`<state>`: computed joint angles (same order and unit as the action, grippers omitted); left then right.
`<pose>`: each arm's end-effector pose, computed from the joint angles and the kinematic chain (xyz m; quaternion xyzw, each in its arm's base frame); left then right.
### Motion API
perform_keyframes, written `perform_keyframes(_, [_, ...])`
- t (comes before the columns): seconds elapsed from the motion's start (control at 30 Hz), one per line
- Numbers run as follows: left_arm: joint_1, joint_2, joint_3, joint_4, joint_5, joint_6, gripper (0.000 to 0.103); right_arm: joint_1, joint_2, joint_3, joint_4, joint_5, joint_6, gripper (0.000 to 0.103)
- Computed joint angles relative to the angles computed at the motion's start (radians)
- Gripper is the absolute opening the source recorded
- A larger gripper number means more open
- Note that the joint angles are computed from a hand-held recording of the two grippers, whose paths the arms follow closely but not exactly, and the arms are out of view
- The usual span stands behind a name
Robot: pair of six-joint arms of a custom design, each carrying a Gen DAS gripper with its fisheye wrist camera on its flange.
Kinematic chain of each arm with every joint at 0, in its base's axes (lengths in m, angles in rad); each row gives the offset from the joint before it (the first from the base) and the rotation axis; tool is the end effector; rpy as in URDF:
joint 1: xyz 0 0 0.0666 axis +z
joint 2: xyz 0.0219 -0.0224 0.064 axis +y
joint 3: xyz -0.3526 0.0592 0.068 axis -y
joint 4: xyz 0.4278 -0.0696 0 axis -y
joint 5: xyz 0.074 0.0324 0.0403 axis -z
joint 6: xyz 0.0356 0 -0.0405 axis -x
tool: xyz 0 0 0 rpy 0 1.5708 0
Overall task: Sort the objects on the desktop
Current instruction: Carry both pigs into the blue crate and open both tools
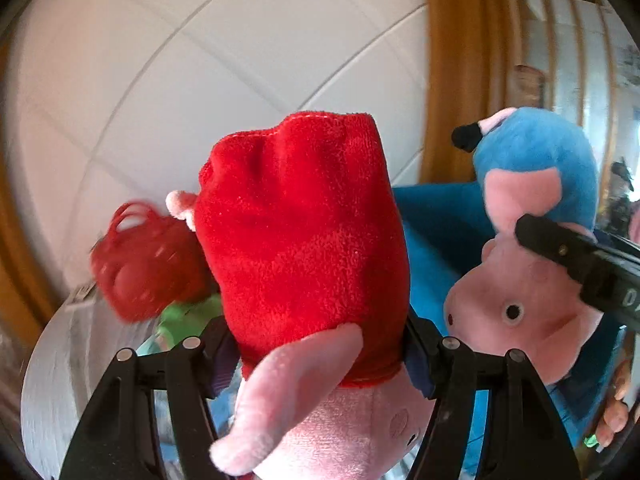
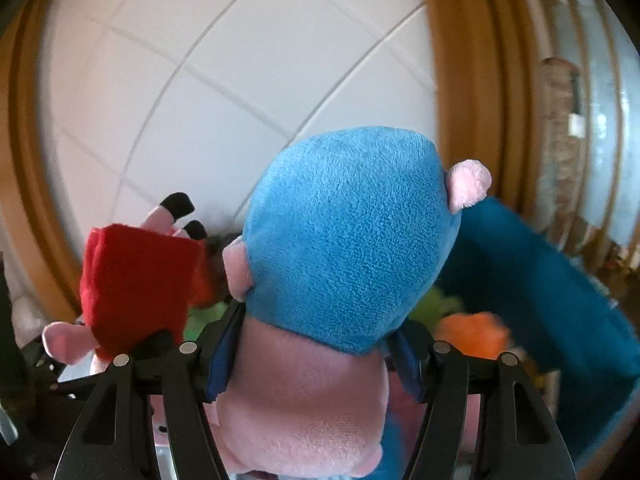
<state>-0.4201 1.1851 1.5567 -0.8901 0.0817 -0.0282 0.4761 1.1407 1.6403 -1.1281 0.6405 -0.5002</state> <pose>0.4057 -0.1849 0.5838 0.2121 0.8379 -0.1323 0.4853 0.3610 0.1618 0.6239 0.1531 0.8440 -0.0457 0.5121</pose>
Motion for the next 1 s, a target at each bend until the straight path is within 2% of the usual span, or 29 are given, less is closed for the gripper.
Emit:
perform_keyframes(0.13, [-0.099,0.061,0.098,-0.007,-0.023,0.019,0.067,-0.088,-0.05,0.008,-0.045,-0.002,0.043,0.066])
perform_keyframes(0.27, [-0.188,0.167,0.231,-0.056,-0.061,0.048,0.067,-0.226,-0.078,0.015,-0.083,-0.08,0.104,0.066])
perform_keyframes(0.43, [-0.291,0.355,0.46,-0.167,-0.158,0.083,0.067,-0.423,-0.088,0.015,-0.115,-0.173,0.242,0.066])
perform_keyframes(0.53, [-0.34,0.473,0.599,-0.244,-0.233,0.11,0.067,-0.523,-0.08,-0.008,-0.089,-0.24,0.325,0.066])
perform_keyframes(0.6, [-0.364,0.555,0.703,-0.309,-0.271,0.128,0.067,-0.608,-0.078,-0.041,-0.06,-0.318,0.39,0.066])
perform_keyframes(0.8, [-0.396,0.736,0.925,-0.471,-0.344,0.164,0.07,-0.707,-0.024,-0.073,-0.029,-0.417,0.482,0.066])
perform_keyframes(1.0, [-0.412,0.894,1.156,-0.61,-0.387,0.174,0.075,-0.727,0.003,-0.095,-0.025,-0.456,0.513,0.067])
